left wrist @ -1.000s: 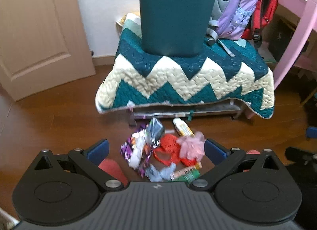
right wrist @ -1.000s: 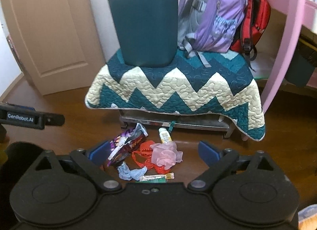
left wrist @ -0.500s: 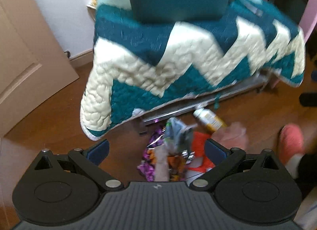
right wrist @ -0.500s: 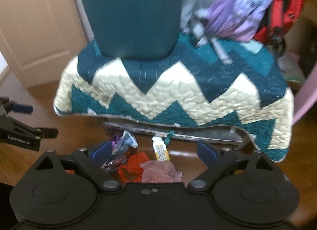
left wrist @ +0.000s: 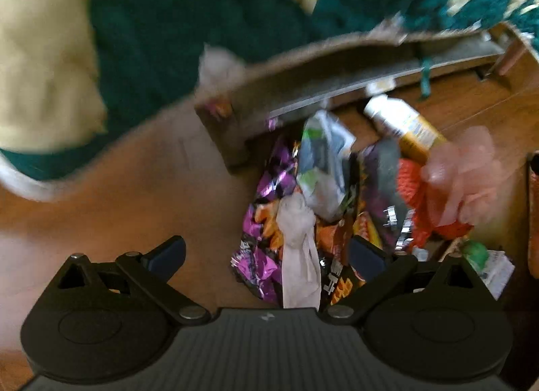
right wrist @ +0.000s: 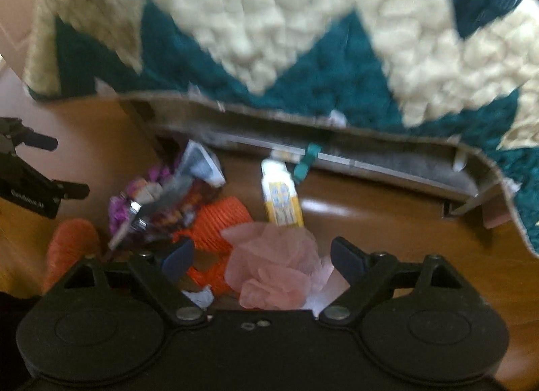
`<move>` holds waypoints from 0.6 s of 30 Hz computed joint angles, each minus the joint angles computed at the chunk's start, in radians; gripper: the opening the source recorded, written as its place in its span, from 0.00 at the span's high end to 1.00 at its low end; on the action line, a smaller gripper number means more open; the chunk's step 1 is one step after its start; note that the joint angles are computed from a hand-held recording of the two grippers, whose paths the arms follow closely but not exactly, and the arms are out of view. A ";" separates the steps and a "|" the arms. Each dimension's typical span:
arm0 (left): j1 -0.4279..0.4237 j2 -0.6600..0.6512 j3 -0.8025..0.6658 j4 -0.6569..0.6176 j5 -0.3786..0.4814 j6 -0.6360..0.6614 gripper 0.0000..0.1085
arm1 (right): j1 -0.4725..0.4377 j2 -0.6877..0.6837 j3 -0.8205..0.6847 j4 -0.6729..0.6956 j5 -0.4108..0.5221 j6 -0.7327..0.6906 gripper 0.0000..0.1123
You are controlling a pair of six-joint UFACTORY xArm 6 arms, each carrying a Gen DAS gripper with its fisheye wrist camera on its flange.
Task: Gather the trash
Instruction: 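Lower left tool to white tissue while right tool lowers to pink mesh sponge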
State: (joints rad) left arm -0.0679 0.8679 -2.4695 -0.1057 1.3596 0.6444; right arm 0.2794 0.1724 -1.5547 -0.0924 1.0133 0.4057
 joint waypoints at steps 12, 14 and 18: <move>-0.024 0.106 0.034 -0.012 -0.076 -0.144 0.28 | 0.000 0.134 0.023 0.055 -0.026 -0.090 0.26; -0.021 0.167 -0.065 -0.034 -0.039 -0.187 0.28 | -0.003 0.138 0.029 0.062 -0.032 -0.095 0.26; -0.019 0.284 -0.248 -0.041 0.043 -0.221 0.36 | -0.010 0.145 0.033 0.071 -0.042 -0.106 0.28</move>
State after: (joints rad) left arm -0.0866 1.1523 -2.7172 -0.1467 1.4022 0.4231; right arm 0.2692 0.3171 -1.5216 -0.0219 0.9710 0.2992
